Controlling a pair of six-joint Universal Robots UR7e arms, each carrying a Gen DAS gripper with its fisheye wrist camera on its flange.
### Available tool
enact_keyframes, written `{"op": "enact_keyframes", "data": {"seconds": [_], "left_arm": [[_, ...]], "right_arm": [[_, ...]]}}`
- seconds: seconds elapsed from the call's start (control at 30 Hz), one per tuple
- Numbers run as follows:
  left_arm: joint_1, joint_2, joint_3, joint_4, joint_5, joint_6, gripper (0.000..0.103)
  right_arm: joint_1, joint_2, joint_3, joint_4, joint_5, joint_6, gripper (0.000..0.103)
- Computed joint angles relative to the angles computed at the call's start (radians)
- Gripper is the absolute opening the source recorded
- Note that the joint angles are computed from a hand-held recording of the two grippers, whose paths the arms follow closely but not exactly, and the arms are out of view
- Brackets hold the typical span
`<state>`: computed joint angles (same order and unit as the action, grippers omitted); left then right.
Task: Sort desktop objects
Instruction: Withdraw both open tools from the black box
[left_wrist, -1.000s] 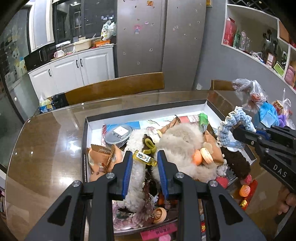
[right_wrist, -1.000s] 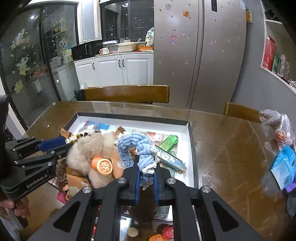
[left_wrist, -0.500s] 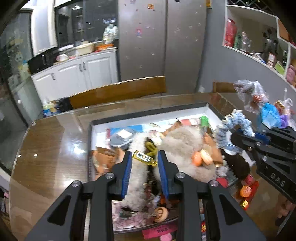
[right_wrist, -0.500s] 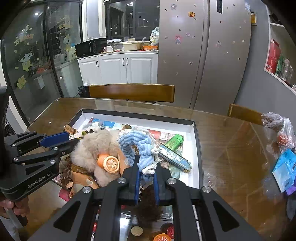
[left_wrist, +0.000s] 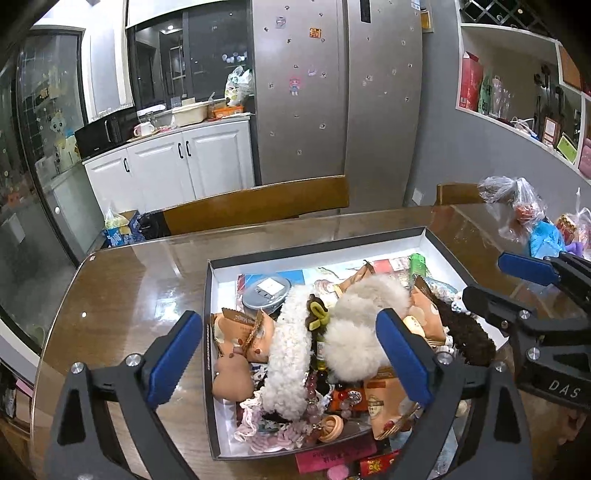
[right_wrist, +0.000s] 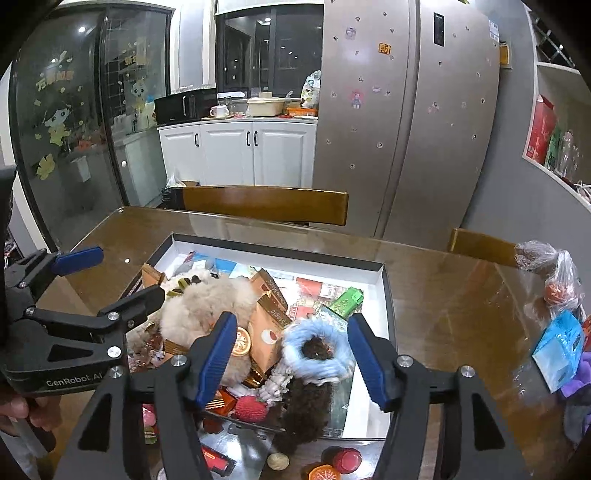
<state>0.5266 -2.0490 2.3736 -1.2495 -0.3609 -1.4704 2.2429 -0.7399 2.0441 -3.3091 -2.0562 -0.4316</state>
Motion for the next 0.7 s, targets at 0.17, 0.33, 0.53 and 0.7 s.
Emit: {"op": "enact_keyframes", "data": {"seconds": [0.17, 0.33, 0.53, 0.7], "left_arm": [[-0.002, -0.006, 0.004, -0.006, 0.0, 0.003, 0.096], [-0.018, -0.012, 0.001, 0.018, -0.004, -0.021, 0.096], [-0.092, -0.021, 0.009, 0.123, -0.057, -0.119, 0.096], [-0.18, -0.047, 0.044, 0.157, -0.139, -0.197, 0.096]], "right_arm": [[-0.002, -0.008, 0.001, 0.007, 0.009, 0.008, 0.064], [-0.004, -0.018, 0.005, 0.011, 0.019, 0.012, 0.065], [-0.005, -0.04, 0.028, 0.001, 0.017, 0.018, 0.069], [-0.003, -0.058, 0.059, -0.007, -0.001, 0.025, 0.069]]}}
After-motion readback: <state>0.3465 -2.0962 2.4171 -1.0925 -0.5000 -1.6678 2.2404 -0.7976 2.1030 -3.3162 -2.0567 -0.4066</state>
